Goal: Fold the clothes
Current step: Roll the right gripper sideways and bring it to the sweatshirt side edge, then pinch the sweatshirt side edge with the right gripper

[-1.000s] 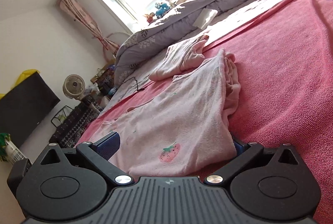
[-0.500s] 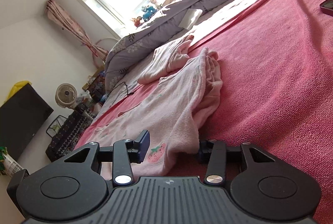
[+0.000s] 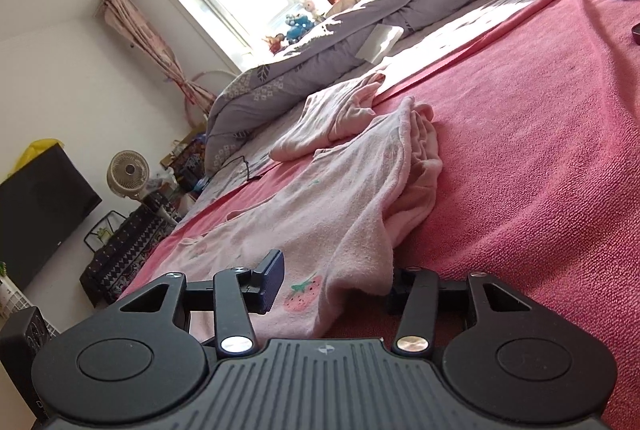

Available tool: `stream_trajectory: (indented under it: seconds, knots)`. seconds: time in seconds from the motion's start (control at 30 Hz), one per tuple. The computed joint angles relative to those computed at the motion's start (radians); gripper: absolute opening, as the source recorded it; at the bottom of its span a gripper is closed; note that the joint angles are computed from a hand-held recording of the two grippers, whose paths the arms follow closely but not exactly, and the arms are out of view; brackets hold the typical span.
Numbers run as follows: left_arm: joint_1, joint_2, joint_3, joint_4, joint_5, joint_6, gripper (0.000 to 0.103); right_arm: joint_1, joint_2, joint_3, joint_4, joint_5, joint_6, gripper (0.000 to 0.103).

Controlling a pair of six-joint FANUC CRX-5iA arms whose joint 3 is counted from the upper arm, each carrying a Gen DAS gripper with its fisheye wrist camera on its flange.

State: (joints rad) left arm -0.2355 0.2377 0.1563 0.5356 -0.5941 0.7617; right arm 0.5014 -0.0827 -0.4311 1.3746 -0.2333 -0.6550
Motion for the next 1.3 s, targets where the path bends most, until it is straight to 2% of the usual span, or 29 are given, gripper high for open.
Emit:
stream_trajectory:
  seconds: [0.1,0.27,0.53,0.83,0.9,0.97,1.07,1.2,1.3]
  knots:
    - [0.000,0.000,0.000,0.000,0.000,0.001,0.099,-0.020,-0.006,-0.012,0.045,0.025,-0.045,0.043]
    - [-0.001,0.000,0.001,-0.003,0.001,0.004,0.099,-0.009,-0.003,-0.009,0.035,0.006,-0.020,0.044]
    - [-0.001,0.001,0.003,-0.005,0.000,0.007,0.099,-0.026,-0.007,-0.022,0.103,0.021,-0.072,0.043]
    - [0.001,-0.001,0.000,-0.002,0.000,0.004,0.099,-0.031,-0.009,-0.026,0.123,0.026,-0.094,0.041]
    - [0.001,-0.001,-0.001,-0.001,0.000,0.003,0.099,-0.029,-0.012,-0.029,0.120,0.016,-0.112,0.039]
    - [0.001,-0.002,-0.002,-0.003,0.003,0.007,0.100,-0.031,-0.015,-0.033,0.116,0.011,-0.141,0.028]
    - [0.000,-0.013,0.009,-0.064,0.004,0.080,0.100,-0.051,-0.023,-0.041,0.104,0.036,-0.203,0.018]
    - [0.030,-0.083,-0.023,-0.209,0.024,0.273,0.100,-0.039,-0.026,-0.027,-0.013,0.045,-0.132,0.017]
    - [0.068,-0.140,-0.051,-0.372,0.027,0.458,0.100,-0.016,-0.025,-0.010,-0.083,0.018,-0.073,0.016]
